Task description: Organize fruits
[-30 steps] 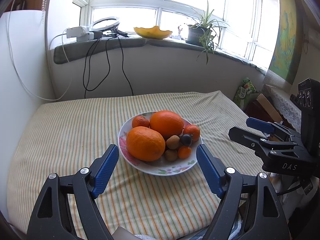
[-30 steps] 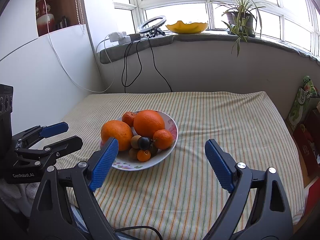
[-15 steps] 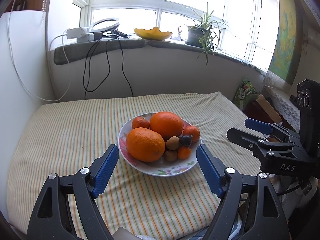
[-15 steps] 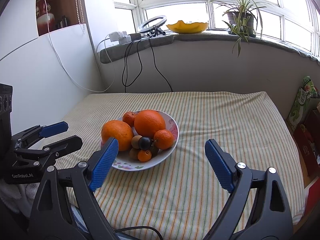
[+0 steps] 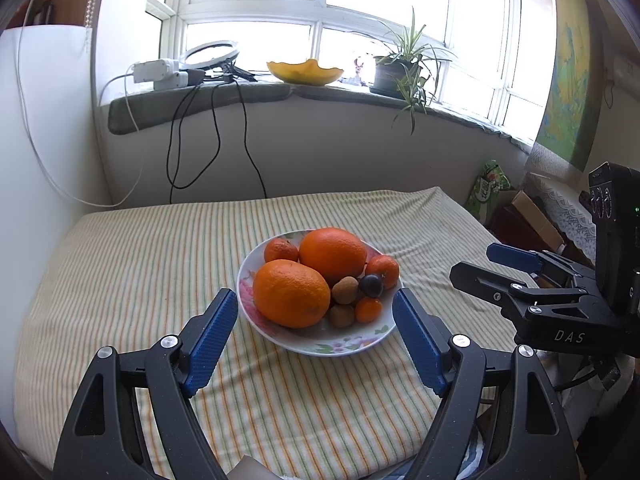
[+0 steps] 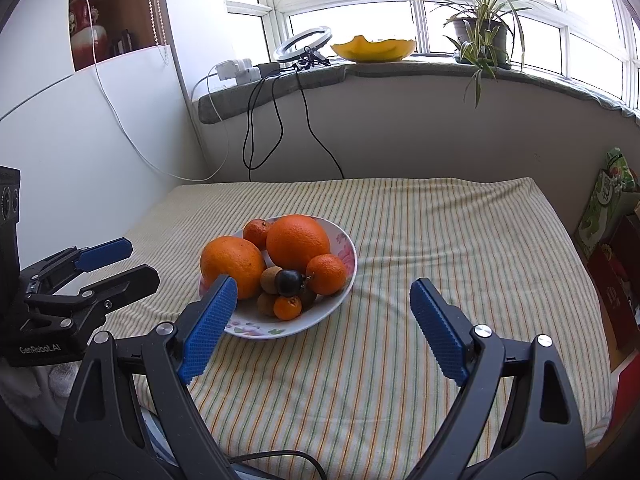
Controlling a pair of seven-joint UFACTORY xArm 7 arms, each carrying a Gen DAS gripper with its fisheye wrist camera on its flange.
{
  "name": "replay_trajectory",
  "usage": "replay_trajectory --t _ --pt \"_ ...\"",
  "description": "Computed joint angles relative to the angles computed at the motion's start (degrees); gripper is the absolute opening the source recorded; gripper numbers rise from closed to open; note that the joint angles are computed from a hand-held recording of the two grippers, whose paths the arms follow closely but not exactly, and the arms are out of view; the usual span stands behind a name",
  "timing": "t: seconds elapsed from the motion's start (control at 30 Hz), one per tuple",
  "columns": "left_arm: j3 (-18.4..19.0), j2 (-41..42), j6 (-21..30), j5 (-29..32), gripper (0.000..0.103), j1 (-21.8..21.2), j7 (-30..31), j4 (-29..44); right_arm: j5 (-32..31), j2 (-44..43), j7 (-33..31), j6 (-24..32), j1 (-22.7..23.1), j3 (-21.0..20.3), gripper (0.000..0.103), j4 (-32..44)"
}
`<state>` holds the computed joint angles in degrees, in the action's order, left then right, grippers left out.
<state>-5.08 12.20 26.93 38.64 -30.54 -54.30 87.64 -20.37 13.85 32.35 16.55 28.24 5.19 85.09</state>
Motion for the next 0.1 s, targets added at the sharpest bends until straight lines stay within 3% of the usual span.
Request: replay_trajectory --t 0.1 --pt "-0.1 0.3 -0.1 -0.4 0.080 0.1 0.6 0.2 0.4 0.1 -0.5 -0.1 -0.2 0.2 0.091 0.0"
